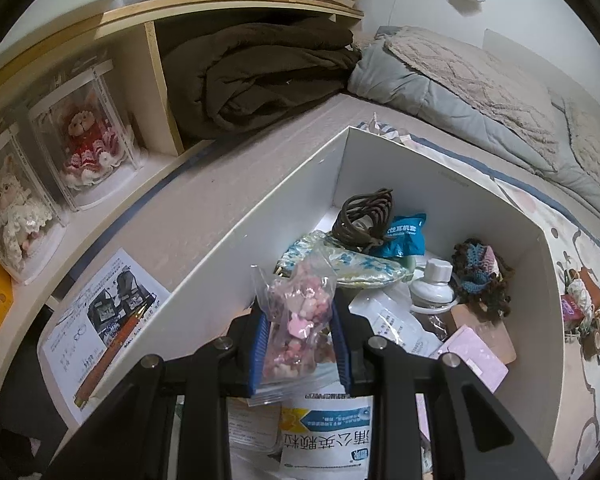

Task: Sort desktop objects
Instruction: 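Open the left tool to drop the pink candy bag into the white box, then lower the white-blue sachet into the white box and open the right tool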

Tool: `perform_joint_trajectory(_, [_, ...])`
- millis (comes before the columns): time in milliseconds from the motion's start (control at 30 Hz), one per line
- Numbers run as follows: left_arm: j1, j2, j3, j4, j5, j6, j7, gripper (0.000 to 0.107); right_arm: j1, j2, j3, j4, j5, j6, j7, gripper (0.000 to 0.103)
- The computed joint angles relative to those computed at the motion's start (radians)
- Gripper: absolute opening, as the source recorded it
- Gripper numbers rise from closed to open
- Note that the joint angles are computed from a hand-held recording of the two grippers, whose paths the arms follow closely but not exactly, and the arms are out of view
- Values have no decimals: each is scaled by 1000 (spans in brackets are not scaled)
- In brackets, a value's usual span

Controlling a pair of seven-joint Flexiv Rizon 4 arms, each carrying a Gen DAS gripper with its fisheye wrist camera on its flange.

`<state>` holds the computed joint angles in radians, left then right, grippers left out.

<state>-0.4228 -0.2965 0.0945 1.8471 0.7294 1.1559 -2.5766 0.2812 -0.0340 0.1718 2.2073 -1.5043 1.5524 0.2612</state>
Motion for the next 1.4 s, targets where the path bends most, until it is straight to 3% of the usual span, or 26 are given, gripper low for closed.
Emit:
perform_joint_trajectory(267, [6,16,10,16,28,40,-15,32,80,-85,3,-43,314,-95,-184,68])
perform_joint_trajectory(367, [-12,41,30,16,103,60,-93,69,119,-112,-2,-65,396,-143,-246,68])
perform_joint_trajectory(400, [-12,49,32,18,124,71,-115,72,131,-122,-12,-72,393,-146,-242,68])
perform_joint_trajectory(500, [4,68,20,26,151,93,-140,72,159,-149,-31,-90,388,-162,-244,68])
perform_joint_trajectory(767, [52,74,-3,60,95,174,-107,72,224,-235,-38,-159,537,-258,-350,68])
perform_joint_trajectory(1067, [48,71,19,82,51,252,-89,72,256,-324,-42,-221,776,-244,-432,68])
perform_joint_trajectory(1400, [20,69,52,78,59,273,-93,72,307,-351,-68,-274,862,-344,-504,68])
